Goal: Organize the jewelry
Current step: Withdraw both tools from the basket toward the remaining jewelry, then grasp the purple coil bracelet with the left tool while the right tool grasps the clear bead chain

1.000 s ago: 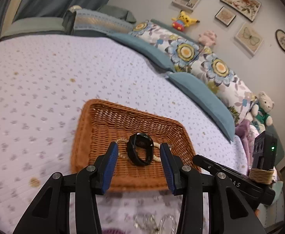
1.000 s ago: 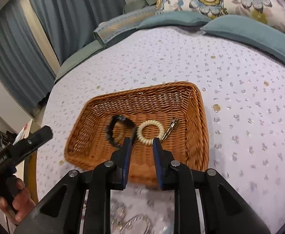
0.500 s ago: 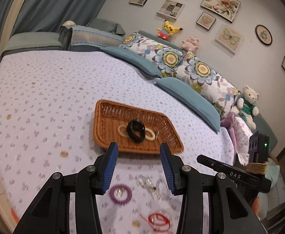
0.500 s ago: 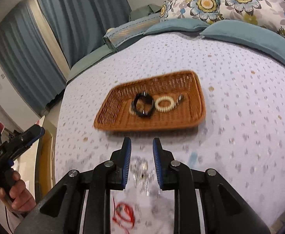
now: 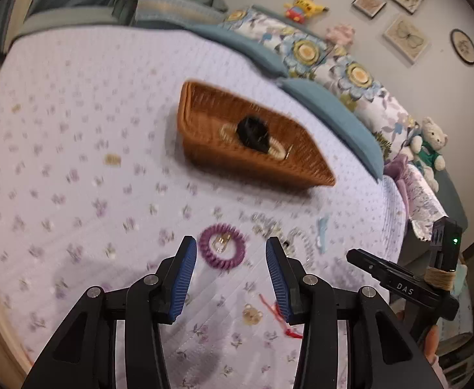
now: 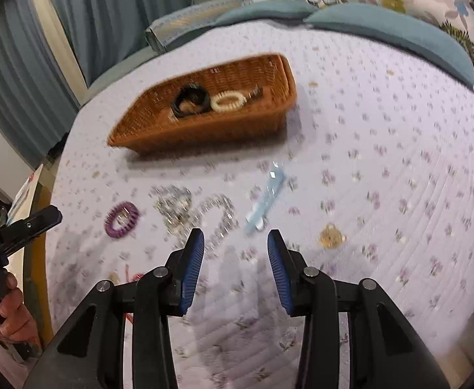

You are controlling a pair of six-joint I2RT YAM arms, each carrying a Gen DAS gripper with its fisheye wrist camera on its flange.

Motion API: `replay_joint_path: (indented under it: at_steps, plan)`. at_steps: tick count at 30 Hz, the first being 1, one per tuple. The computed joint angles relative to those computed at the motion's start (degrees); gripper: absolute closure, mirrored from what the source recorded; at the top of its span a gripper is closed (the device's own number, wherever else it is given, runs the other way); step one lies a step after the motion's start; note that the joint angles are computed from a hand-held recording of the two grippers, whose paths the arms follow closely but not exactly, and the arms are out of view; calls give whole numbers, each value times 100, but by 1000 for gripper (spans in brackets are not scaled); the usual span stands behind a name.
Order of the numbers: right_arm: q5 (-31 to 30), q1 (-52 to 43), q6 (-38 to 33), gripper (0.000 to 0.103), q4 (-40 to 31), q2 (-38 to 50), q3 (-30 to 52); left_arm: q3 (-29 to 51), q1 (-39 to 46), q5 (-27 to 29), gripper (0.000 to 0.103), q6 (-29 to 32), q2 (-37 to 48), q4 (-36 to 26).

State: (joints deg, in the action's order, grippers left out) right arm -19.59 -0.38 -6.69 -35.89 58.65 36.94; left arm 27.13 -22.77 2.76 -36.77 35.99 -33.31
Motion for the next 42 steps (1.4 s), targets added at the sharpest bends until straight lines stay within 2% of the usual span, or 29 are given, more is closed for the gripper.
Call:
replay_joint_path:
  at_steps: [5, 9, 13, 18, 22, 25, 28, 33, 34, 37, 42]
  plan:
    - [-197, 6, 4, 59, 146, 469, -38, -315, 21, 30, 57, -31, 728, 719]
    - [-330, 282, 495, 59, 303, 1031, 82, -461, 99, -11, 57, 13, 1251, 1206]
    - [329, 822, 990, 59, 665, 1148, 58, -487, 164, 100, 57, 56, 1544, 1434]
    - [1052, 1371, 1263, 59, 844, 1410, 199, -154, -123, -336, 58, 74, 2189, 1466]
    - [1812, 1903, 1451, 60, 1047, 1587, 217, 81, -212, -612, 71, 102, 2613, 1432]
    - [2326, 2226, 1531, 61, 1191, 1679, 202, 117, -120, -589, 78, 162, 2747, 1478]
    - [2704, 2459, 1521, 67, 1311, 1708, 151, 112, -76, -571, 78, 239, 2815, 1524]
    - [2629, 2427, 1462, 89, 1384, 1686, 124, 391, -580, -1216, 80, 204, 3145, 1326]
    - [2529, 2357, 1437, 91, 1381, 1654, 114, 424, -685, -1343, 91, 198, 3186, 1295]
    - [2176, 2146, 1370, 93, 1406, 1569, 67, 457, -843, -1512, 92, 170, 3179, 1224]
    - [1337, 1601, 1182, 93, 1255, 1084, -121, 136, -758, -1164, 92, 107, 2474, 1258]
